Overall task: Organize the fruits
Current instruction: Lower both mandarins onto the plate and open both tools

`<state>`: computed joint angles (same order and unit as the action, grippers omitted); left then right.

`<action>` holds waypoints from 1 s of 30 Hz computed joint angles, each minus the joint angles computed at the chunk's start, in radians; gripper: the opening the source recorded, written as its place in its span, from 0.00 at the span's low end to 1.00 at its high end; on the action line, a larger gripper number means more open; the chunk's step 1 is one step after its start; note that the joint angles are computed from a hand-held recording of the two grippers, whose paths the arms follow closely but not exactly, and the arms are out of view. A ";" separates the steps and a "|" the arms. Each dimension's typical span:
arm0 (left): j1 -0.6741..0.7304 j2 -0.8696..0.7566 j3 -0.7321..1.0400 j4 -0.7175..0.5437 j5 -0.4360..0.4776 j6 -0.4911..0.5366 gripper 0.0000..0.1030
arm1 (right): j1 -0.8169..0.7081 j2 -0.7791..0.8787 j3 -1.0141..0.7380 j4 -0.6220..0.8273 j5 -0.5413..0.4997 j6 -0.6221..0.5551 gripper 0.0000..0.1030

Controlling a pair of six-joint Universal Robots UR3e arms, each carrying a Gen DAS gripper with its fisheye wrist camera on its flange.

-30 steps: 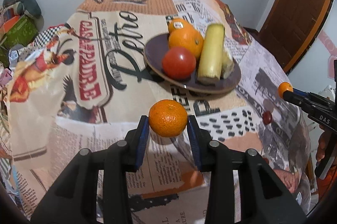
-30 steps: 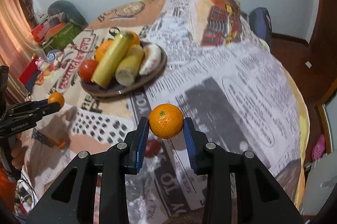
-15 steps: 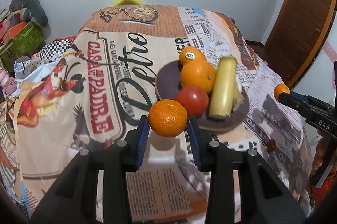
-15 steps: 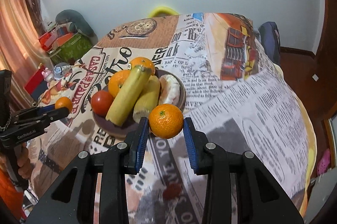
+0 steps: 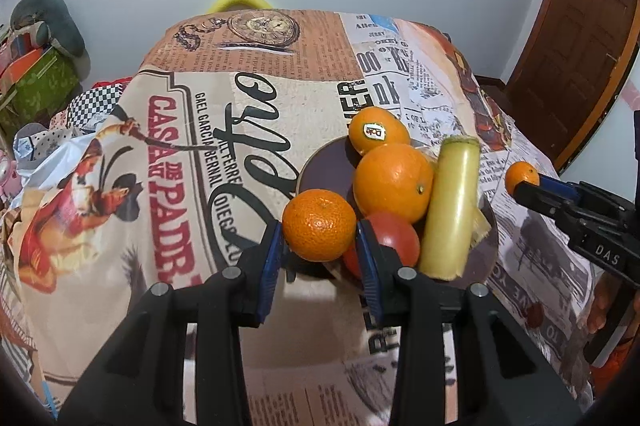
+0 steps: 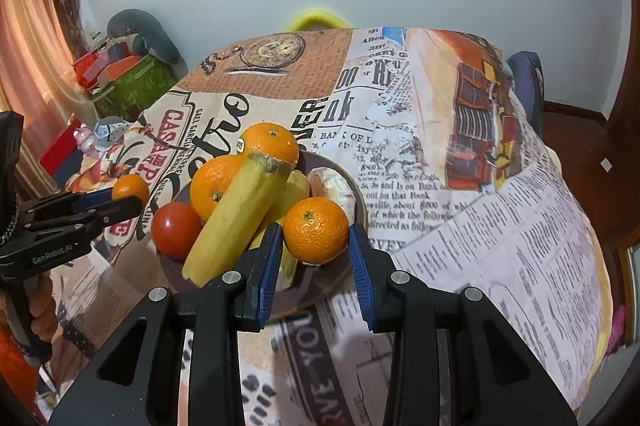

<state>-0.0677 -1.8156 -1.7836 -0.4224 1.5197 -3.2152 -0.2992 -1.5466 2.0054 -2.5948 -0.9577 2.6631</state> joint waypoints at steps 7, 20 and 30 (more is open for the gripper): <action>0.017 -0.084 0.092 -0.021 -0.030 -0.009 0.36 | 0.055 0.098 -0.074 -0.034 -0.049 0.031 0.30; 0.019 -0.177 0.182 -0.058 -0.065 -0.012 0.36 | 0.090 0.205 -0.148 -0.059 -0.077 0.061 0.30; 0.031 -0.149 0.152 -0.051 -0.092 -0.006 0.43 | 0.100 0.206 -0.148 -0.051 -0.073 0.041 0.31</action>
